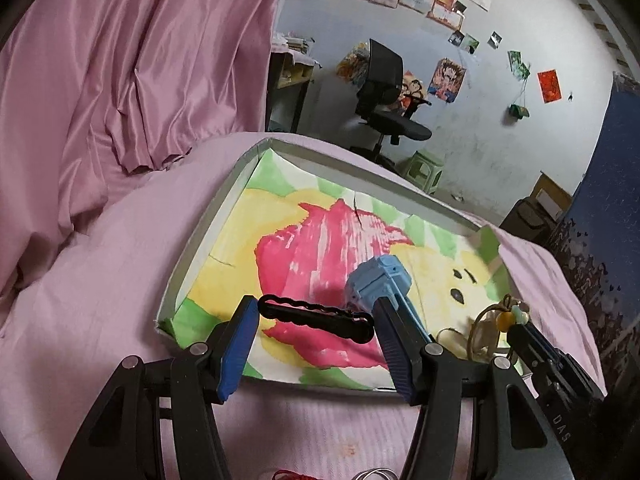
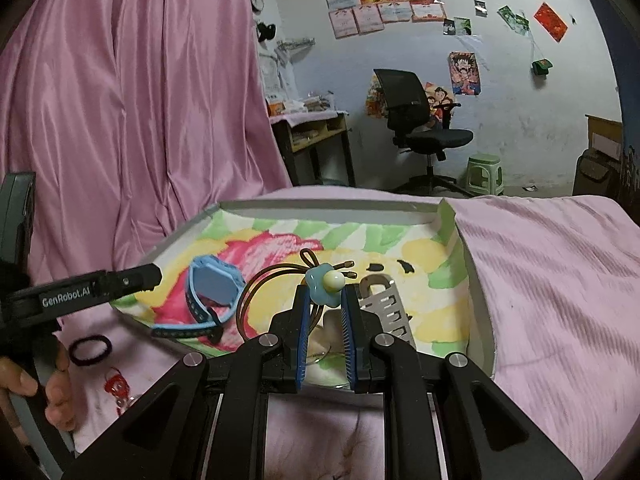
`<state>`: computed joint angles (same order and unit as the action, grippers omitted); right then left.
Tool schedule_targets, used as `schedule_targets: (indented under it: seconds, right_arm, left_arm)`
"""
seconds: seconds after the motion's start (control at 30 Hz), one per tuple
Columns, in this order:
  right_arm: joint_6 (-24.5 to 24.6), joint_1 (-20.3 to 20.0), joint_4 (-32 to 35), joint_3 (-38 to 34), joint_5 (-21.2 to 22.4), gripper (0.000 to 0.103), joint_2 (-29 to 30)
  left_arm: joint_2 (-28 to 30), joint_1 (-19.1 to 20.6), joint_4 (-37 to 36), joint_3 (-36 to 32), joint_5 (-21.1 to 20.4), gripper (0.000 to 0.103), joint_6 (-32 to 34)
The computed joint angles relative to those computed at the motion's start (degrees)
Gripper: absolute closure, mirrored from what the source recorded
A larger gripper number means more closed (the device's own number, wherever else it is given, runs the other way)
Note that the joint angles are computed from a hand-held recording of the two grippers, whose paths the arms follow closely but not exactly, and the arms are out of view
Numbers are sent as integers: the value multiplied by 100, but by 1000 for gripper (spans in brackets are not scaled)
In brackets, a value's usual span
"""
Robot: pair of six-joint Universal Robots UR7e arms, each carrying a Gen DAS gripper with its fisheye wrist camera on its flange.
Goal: Organize jewelry
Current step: 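Lift both held items and carry them over the grey tray, then lower both items into the tray and open both tools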
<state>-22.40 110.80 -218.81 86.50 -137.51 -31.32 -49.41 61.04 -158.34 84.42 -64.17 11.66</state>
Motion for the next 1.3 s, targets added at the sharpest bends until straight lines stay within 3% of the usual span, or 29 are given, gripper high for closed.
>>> schedule_targets:
  seconds: [0.2,0.43,0.73,0.8,0.93,1.03,1.3]
  right_arm:
    - [69,19,464,-91,-260,89,30]
    - [56,66,559,33,-439,89,-39]
    - [279,48,836,63,-475,88,-96]
    - [286,39,851,53,-464,87,-89]
    - [214,64,708,67,-446,73,-78]
    - [-41,133,298,102,-431,70,-55]
    - [-854,389,-1013,236,-323,37,-1]
  left_arm:
    - [45,-77,124,-30,268,46,202]
    - [63,-92,264,-85,318,46,272]
    - [27,-86,343,-71,217,40,337]
    - [-19,-82,253,-13,148,34,350]
    - [-144,-118,-77,178,117,27,440]
    - [-299,-160,-348,384,88,22,519]
    - [-760,-309,-1486,1144,85,1,1095]
